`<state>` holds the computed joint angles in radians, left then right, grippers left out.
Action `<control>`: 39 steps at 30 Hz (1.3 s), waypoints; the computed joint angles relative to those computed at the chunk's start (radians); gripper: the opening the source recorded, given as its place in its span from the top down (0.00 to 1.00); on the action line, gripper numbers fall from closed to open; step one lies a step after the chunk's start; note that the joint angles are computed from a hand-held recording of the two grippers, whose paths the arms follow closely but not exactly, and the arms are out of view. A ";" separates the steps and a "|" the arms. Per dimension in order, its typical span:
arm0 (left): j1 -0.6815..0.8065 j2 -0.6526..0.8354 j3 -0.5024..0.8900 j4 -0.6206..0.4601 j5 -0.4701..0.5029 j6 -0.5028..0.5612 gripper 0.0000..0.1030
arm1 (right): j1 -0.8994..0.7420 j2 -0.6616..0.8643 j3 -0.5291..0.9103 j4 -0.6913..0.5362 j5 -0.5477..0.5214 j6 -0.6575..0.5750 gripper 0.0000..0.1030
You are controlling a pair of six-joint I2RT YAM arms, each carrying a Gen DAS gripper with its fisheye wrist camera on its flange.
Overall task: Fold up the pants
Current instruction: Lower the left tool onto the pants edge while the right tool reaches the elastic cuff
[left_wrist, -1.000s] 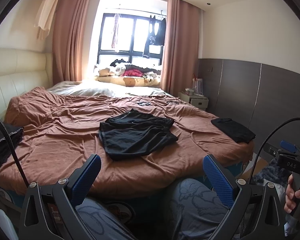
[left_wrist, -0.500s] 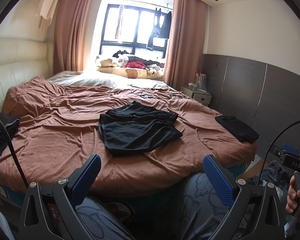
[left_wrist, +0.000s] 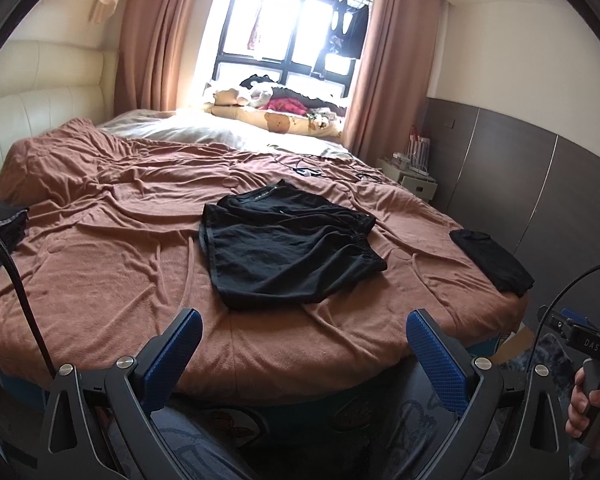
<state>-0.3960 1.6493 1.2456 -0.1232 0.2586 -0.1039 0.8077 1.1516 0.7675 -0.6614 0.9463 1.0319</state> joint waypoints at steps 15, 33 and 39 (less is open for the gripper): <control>0.058 0.291 0.304 -0.120 0.091 -0.075 0.05 | -0.344 0.003 -0.009 0.307 -0.336 -0.383 0.00; 0.072 0.716 0.821 -0.442 0.154 -0.114 0.42 | -0.584 0.256 0.103 0.486 -0.627 -0.554 0.07; 0.076 0.865 1.041 -0.567 0.129 -0.115 0.43 | -0.661 0.387 0.201 0.483 -0.773 -0.581 0.19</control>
<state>-0.3201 2.5144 2.2864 -0.6905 0.3875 -0.2188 0.1469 1.5388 0.9688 -0.1786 0.1736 0.4505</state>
